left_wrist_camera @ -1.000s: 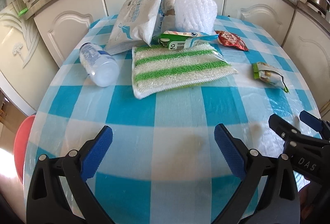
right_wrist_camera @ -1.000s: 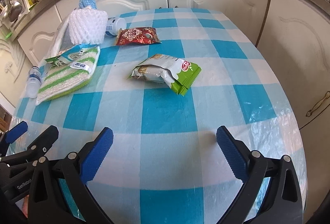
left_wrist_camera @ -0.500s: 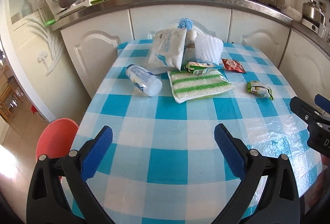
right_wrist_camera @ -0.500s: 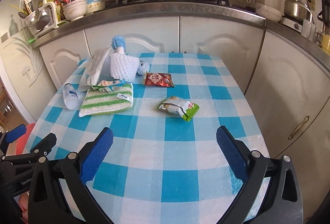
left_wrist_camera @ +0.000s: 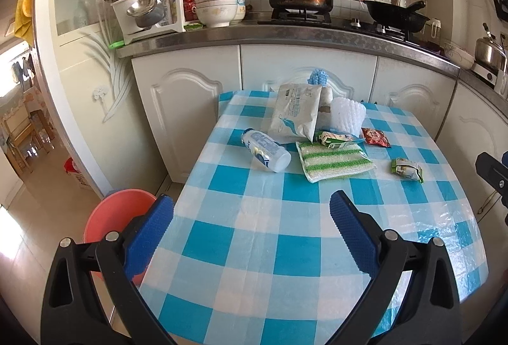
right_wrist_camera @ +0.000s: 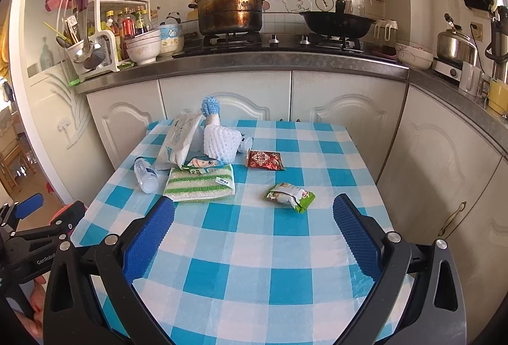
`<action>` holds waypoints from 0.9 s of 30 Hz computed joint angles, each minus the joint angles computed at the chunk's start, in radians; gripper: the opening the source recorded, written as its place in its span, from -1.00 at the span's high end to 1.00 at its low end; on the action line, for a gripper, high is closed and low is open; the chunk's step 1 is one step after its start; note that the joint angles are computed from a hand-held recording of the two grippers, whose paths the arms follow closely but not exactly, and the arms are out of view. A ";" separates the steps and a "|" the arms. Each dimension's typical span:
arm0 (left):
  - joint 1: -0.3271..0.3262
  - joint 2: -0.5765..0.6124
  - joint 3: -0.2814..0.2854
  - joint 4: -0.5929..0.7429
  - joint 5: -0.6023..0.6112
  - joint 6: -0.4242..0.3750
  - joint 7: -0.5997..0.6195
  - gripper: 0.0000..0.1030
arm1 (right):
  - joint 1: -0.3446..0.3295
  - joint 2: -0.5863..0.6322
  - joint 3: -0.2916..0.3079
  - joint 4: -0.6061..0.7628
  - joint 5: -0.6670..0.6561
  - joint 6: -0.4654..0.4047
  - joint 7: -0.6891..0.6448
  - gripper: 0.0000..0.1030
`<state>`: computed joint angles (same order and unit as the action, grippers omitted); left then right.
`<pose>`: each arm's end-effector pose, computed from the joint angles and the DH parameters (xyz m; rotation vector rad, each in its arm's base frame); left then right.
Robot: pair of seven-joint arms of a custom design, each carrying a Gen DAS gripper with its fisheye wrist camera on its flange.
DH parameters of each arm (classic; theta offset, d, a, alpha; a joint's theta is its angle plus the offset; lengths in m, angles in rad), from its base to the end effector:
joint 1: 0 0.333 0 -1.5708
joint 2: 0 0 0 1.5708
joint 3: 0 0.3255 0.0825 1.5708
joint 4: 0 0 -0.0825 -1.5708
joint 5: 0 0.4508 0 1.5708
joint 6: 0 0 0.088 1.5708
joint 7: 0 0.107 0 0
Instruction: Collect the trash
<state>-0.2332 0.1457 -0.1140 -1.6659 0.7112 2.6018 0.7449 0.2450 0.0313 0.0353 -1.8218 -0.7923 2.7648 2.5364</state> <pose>0.6770 -0.2536 0.5989 -1.6553 1.6247 -0.7852 0.6486 0.2179 0.6014 -1.5231 1.6474 -0.8966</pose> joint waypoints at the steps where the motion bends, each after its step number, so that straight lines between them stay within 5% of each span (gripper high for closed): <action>1: -0.001 -0.006 0.002 -0.003 0.006 0.001 -0.008 -0.93 | 0.001 -0.005 0.000 -0.002 -0.006 -0.001 0.007 -0.92; 27: 0.052 -0.107 -0.051 -0.084 0.141 0.032 -0.115 -0.93 | -0.061 -0.121 0.044 -0.092 -0.235 0.057 0.197 -0.92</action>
<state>-0.1816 0.0385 -0.1649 -1.7495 0.8524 2.6334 0.6296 0.1838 -0.0900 0.0793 -1.9143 -1.0272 2.8223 2.7333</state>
